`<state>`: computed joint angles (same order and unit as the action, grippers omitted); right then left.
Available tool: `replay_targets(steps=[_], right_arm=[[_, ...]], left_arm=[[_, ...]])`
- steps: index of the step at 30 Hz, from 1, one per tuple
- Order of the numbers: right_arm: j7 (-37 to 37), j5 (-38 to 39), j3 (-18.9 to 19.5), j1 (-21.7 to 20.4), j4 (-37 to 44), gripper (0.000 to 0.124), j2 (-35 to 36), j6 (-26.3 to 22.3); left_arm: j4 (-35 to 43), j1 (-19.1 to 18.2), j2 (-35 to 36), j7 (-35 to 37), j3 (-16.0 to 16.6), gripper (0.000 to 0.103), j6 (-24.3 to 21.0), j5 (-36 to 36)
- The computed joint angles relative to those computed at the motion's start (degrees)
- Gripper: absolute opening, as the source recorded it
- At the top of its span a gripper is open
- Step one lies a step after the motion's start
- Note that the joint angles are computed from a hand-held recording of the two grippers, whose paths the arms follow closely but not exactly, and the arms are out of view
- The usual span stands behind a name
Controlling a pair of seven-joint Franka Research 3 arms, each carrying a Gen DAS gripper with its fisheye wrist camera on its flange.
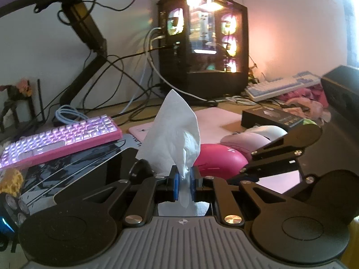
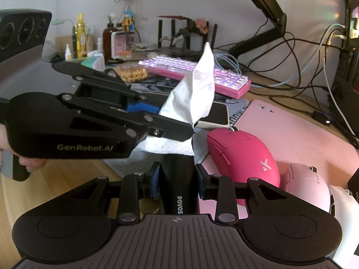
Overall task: Clean container
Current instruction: 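Keep wiping the shaver head with the tissue in the left gripper, then rub the tissue over the shaver head again with the left gripper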
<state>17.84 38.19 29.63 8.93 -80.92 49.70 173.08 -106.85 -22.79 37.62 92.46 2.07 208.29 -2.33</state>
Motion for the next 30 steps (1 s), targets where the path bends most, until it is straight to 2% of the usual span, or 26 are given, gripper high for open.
replay_targets(steps=[7,14,24,30], right_arm=[[0.08,-0.08,0.09,-0.10,-0.05,0.036,0.01,-0.04],[0.11,-0.11,0.07,-0.11,0.02,0.036,0.04,-0.10],[0.12,-0.20,0.06,-0.07,0.05,0.036,0.09,-0.01],[0.09,-0.27,0.12,-0.12,-0.02,0.036,0.08,0.10]], left_arm=[[-0.03,1.62,-0.01,0.94,-1.70,0.014,-0.27,4.93],[-0.13,2.96,-0.01,-0.37,-2.78,0.014,-0.24,6.77],[-0.17,1.79,0.03,-1.69,-1.49,0.014,0.25,3.26],[0.02,-1.31,0.10,-0.84,1.24,0.014,0.02,-2.54]])
